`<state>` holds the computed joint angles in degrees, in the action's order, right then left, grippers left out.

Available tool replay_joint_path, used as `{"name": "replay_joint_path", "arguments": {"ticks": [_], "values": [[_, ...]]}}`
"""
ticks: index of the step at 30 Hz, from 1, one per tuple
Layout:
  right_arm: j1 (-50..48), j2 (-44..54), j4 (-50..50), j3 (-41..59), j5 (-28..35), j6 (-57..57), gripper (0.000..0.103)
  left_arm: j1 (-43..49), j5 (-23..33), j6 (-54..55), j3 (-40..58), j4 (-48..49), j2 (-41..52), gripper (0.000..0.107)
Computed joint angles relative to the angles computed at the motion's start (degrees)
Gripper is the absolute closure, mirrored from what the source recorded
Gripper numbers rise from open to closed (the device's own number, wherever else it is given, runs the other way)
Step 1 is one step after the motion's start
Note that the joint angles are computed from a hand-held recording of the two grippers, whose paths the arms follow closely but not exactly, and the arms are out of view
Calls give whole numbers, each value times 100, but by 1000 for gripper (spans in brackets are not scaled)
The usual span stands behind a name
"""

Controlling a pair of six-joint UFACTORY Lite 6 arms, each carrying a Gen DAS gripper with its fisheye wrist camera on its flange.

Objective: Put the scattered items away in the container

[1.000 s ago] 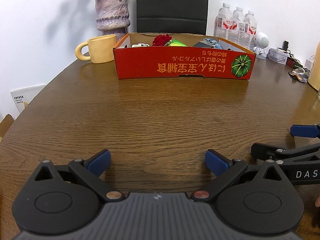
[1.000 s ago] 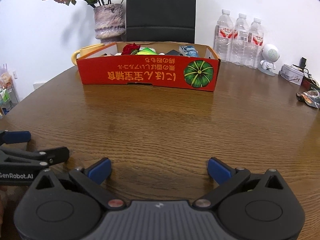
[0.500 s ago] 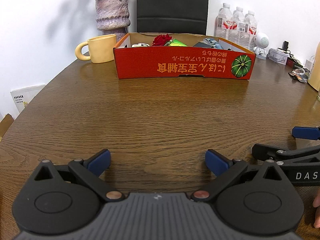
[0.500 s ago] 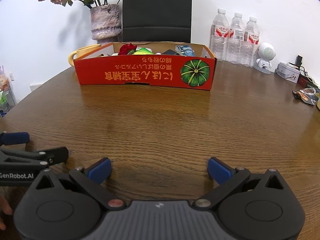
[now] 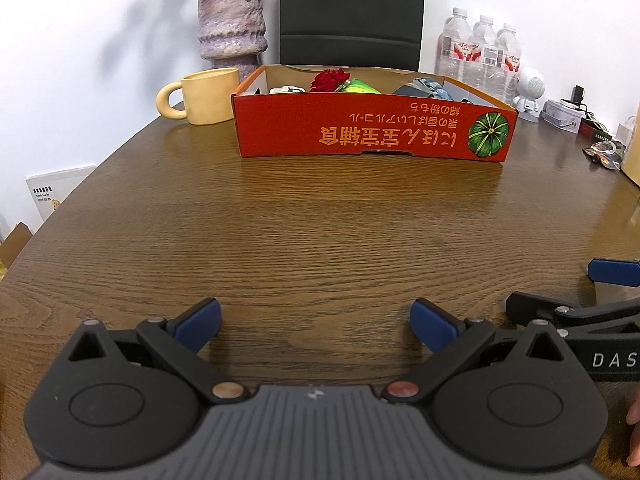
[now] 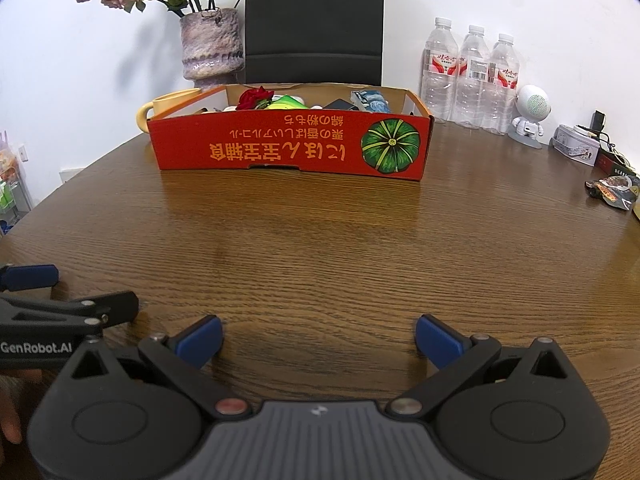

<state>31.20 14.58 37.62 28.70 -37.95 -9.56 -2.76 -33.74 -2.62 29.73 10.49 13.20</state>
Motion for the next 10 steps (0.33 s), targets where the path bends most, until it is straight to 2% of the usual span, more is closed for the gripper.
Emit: {"name": "replay_joint_path", "arguments": {"ticks": [10], "values": [[19, 18, 34, 21, -2, -12, 0, -7, -1, 11, 7, -18, 8, 4]]}}
